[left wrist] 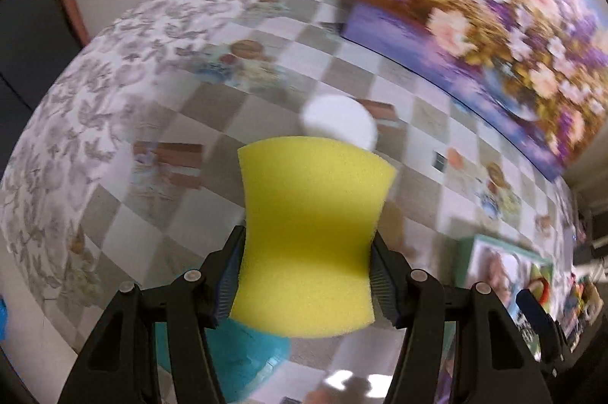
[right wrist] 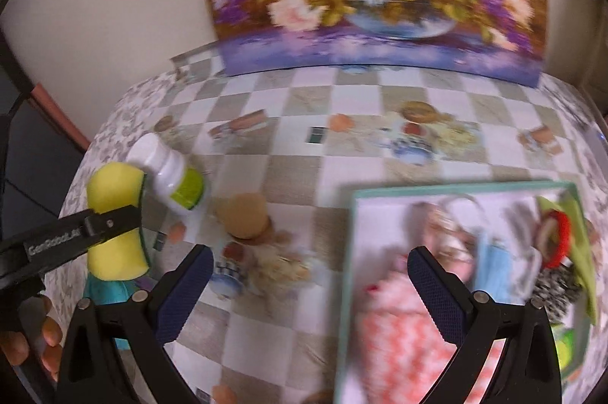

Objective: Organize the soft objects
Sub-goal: 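Lift the yellow sponge with the left gripper while the right gripper grasps the tan sponge ball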

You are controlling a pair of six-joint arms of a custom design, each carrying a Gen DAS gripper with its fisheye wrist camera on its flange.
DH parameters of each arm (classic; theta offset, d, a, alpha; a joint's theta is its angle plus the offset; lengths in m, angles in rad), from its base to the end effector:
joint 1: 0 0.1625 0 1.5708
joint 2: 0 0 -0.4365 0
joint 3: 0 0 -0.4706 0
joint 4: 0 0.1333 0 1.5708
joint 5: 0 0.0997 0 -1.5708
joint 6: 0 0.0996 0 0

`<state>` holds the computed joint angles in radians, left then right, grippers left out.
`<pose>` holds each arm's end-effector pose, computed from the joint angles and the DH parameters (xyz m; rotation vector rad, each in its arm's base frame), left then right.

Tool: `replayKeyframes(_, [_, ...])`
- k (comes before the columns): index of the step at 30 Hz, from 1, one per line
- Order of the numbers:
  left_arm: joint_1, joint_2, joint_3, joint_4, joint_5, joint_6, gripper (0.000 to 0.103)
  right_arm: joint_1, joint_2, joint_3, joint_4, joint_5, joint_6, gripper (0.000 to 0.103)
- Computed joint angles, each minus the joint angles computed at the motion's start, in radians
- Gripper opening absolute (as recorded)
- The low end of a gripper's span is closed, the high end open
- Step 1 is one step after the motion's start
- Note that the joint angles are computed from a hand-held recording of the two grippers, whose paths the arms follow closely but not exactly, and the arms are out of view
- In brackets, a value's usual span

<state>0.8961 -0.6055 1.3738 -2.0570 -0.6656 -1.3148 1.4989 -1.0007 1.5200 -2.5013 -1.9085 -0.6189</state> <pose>-0.3194 -0.7381 -0.0029 -0.5767 2.2481 -0.7651 0.0445 -0.7783 0.2501 0.6286 -2.5914 0.3691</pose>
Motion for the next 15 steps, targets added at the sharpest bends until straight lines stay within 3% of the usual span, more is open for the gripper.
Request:
replayKeyframes(4, [0.006, -0.022, 0.018, 0.016, 0.023, -0.033, 0.062, 0.014, 0.035, 0.008, -0.008, -0.011, -0.043, 0.103])
replayKeyframes(8, [0.014, -0.044, 0.049, -0.058, 0.009, -0.004, 0.062, 0.022, 0.064, 0.004, -0.019, -0.028, -0.066, 0.101])
replayKeyframes(15, [0.028, -0.067, 0.057, -0.001, 0.033, -0.057, 0.062, 0.028, 0.118, -0.028, -0.01, -0.06, -0.073, 0.098])
